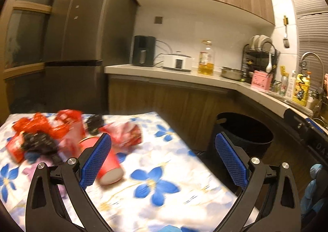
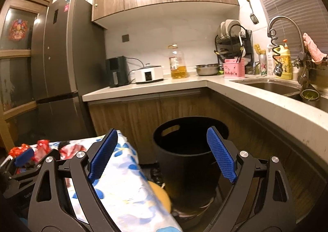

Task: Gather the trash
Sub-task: 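Move both open tools back from the bin toward the table, then grasp the purple bag with the left tool while the right tool grasps the black bag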

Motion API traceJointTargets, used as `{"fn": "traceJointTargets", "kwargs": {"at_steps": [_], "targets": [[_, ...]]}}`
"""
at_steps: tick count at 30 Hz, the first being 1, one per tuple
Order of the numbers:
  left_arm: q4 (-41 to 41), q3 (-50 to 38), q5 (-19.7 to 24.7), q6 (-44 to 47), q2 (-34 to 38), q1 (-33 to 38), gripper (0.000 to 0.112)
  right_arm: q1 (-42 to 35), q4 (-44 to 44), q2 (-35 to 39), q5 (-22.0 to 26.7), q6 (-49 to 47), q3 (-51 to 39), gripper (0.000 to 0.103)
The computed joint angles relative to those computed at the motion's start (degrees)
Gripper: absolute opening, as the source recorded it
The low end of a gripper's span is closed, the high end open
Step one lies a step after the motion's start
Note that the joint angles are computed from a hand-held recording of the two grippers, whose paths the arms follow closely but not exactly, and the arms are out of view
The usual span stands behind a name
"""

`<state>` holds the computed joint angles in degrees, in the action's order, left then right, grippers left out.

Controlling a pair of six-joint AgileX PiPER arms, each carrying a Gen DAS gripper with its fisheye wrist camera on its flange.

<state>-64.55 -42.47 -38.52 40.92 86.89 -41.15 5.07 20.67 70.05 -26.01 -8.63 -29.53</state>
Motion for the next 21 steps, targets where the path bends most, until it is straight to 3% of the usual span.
{"fn": "traceJointTargets", "kwargs": {"at_steps": [9,21], "targets": [[-2.12,8.21,-2.33,-1.05,-6.15,1.03,0.097,12.67,17.11,-1.28,-5.01,-11.99,3.58,0.087],[-2.28,16.87,-4.7,-3.07,-11.03,8.44,0.097,24.98,24.16,1.84,-10.15,-16.9,3.59,0.087]]}}
